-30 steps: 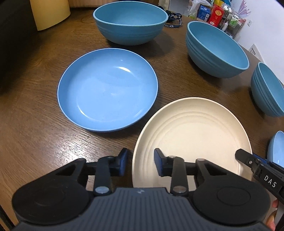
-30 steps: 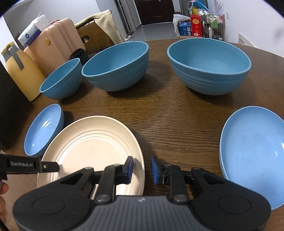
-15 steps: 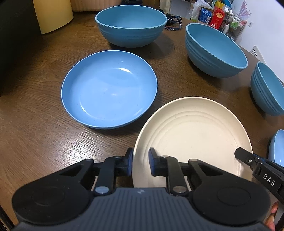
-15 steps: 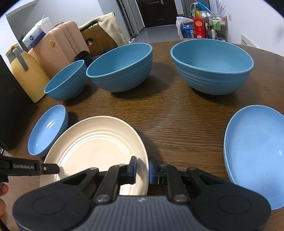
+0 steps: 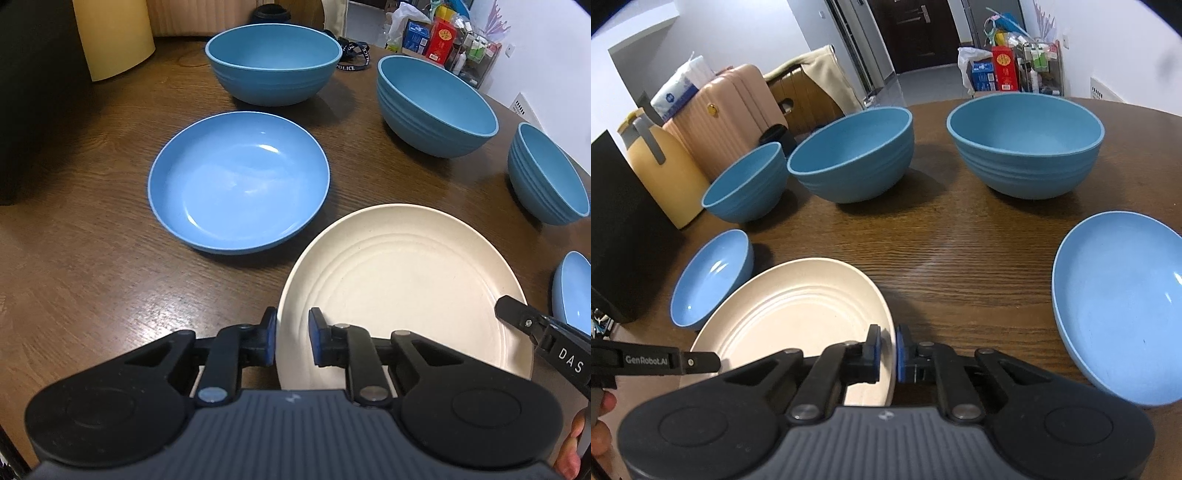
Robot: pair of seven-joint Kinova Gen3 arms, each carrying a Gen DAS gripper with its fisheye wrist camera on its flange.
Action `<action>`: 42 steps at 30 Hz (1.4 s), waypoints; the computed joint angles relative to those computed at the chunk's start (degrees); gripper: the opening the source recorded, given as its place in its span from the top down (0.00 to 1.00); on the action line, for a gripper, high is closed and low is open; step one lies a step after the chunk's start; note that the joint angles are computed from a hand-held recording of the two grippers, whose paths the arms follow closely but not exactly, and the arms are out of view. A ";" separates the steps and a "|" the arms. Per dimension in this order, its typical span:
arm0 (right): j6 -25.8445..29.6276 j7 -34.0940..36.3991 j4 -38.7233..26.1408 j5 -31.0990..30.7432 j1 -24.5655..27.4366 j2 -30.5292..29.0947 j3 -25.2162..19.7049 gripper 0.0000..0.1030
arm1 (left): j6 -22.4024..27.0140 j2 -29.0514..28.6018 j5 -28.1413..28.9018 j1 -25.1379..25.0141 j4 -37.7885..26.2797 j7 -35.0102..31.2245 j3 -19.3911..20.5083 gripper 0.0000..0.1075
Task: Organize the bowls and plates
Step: 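Lift the cream plate with both grippers and carry it toward the red rose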
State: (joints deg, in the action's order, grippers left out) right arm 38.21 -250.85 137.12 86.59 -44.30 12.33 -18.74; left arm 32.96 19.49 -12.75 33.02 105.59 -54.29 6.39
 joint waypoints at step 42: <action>6.26 33.19 -35.00 -22.10 -20.10 16.52 9.96 0.91 | -9.93 -13.45 25.07 -31.56 17.68 -39.44 -2.79 0.83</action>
State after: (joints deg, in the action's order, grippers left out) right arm 44.47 -217.66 102.11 64.50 -64.40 28.85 -8.78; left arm 23.03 6.03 12.32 1.47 123.27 -93.73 3.59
